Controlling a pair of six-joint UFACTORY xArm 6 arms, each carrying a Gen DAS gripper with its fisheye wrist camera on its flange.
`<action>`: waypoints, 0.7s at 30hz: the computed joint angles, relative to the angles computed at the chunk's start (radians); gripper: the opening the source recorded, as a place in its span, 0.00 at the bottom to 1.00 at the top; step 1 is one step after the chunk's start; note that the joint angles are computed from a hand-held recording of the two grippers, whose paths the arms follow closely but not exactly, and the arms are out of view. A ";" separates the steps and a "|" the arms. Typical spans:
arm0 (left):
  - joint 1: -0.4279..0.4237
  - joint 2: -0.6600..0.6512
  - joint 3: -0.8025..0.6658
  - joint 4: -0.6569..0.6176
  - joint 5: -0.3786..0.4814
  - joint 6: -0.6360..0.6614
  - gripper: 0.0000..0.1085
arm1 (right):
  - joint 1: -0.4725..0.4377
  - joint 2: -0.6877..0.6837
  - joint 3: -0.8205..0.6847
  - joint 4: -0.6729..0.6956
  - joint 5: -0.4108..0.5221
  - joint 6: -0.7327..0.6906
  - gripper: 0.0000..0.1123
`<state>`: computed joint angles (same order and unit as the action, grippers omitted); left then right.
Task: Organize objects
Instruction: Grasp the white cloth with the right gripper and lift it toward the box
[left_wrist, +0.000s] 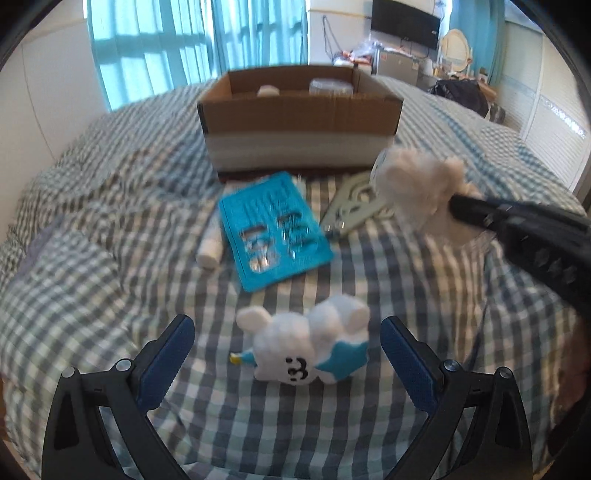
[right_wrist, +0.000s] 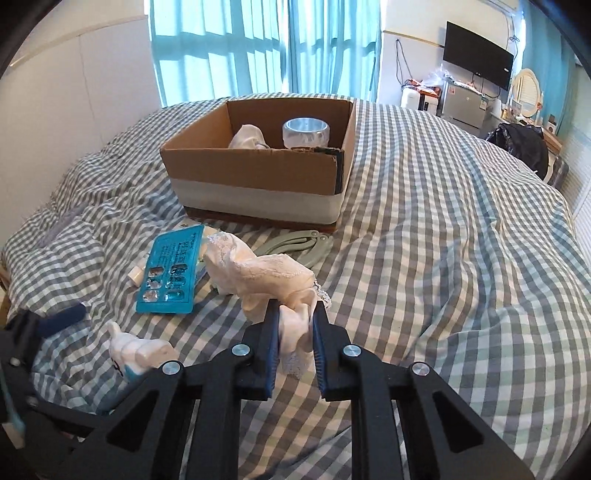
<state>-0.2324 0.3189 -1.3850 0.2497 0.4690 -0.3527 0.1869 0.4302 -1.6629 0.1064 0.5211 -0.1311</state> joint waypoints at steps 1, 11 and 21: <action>0.001 0.004 0.002 -0.008 -0.001 0.005 0.95 | 0.000 -0.002 0.003 0.001 -0.001 -0.001 0.14; 0.002 0.010 0.029 -0.139 -0.031 0.137 0.76 | 0.002 -0.012 0.021 -0.009 -0.014 0.005 0.14; 0.016 0.006 -0.060 -0.073 -0.070 0.116 0.76 | 0.001 -0.044 0.014 0.015 -0.035 -0.037 0.14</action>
<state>-0.2166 0.3247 -1.4449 0.1763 0.3993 -0.2365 0.1881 0.3857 -1.6493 0.1215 0.4866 -0.1685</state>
